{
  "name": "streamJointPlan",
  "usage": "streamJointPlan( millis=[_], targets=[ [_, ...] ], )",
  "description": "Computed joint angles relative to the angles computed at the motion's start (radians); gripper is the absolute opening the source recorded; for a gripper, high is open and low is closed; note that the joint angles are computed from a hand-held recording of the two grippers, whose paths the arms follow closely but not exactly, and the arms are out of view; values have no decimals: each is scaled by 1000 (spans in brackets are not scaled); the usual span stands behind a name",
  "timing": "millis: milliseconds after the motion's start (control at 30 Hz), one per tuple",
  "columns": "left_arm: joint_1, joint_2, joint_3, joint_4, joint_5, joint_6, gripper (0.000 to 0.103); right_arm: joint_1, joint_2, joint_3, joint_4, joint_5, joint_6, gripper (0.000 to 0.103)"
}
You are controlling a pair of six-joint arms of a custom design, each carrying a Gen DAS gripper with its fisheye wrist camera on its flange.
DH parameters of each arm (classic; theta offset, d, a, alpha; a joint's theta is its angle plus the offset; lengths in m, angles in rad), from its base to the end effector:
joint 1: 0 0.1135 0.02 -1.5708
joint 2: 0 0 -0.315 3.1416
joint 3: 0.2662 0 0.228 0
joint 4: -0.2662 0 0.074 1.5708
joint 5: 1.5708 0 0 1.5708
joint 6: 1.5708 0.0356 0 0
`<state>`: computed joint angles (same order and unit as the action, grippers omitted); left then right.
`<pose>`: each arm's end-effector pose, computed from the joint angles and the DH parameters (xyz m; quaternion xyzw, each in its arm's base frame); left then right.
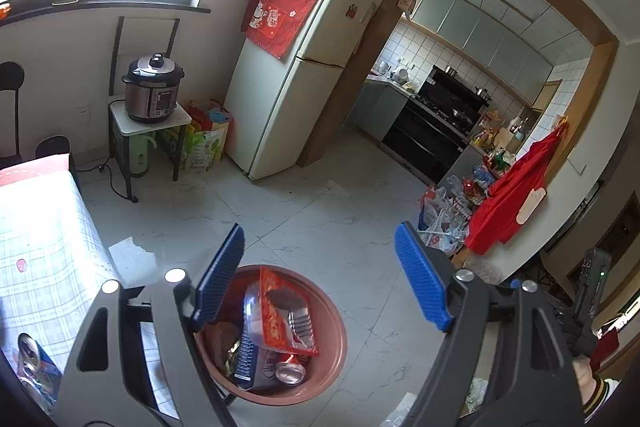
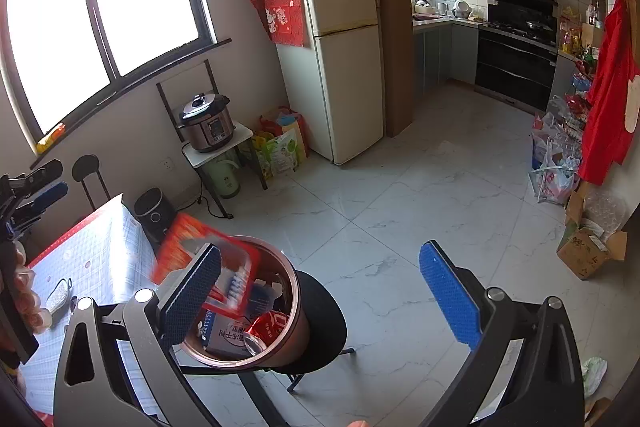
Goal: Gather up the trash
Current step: 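Drop the clear tray into the brown bucket with the left gripper, then grasp the crushed blue-and-silver can with the right gripper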
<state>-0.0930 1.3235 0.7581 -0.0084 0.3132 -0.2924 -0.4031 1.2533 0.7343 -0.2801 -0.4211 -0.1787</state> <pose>0.2493 -0.0343 0.2932 -0.0121 0.8707 -0.2249 0.4373 0.2050 -0.0716 0.2794 0.0233 0.9091 0.0799 0.4081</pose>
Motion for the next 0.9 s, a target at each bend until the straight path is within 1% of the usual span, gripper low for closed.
streamJointPlan(
  millis=[100, 200, 267, 367, 433, 533, 633, 700, 733, 800, 833, 900],
  targets=[
    [60, -51, -11, -57, 14, 45, 94, 34, -10, -6, -1, 17, 26, 97],
    [128, -113, -14, -143, 7, 102, 97, 75, -26, -19, 0, 32, 51, 97],
    [190, -166, -25, -192, 13, 146, 97, 123, -38, -24, 0, 54, 80, 97],
    [335, -234, -33, -283, 70, 243, 97, 222, -63, -37, 6, 102, 131, 97],
    [468, -273, -32, -353, 120, 330, 97, 291, -80, -47, 10, 135, 163, 97],
    [725, -311, -18, -472, 227, 497, 97, 423, -100, -51, 7, 204, 228, 97],
    [1062, -278, 24, -616, 403, 746, 97, 569, -103, -51, 10, 281, 297, 97],
    [1276, -215, 59, -706, 495, 928, 97, 672, -94, -45, 10, 336, 345, 97],
    [1372, -175, 77, -744, 528, 1007, 97, 721, -88, -42, 10, 362, 367, 97],
    [1528, -90, 118, -805, 568, 1131, 97, 820, -73, -37, 13, 415, 408, 97],
    [1598, -48, 135, -830, 582, 1187, 97, 871, -62, -34, 15, 444, 428, 97],
    [1710, 30, 165, -853, 594, 1265, 97, 969, -32, -20, 20, 495, 469, 97]
  ],
)
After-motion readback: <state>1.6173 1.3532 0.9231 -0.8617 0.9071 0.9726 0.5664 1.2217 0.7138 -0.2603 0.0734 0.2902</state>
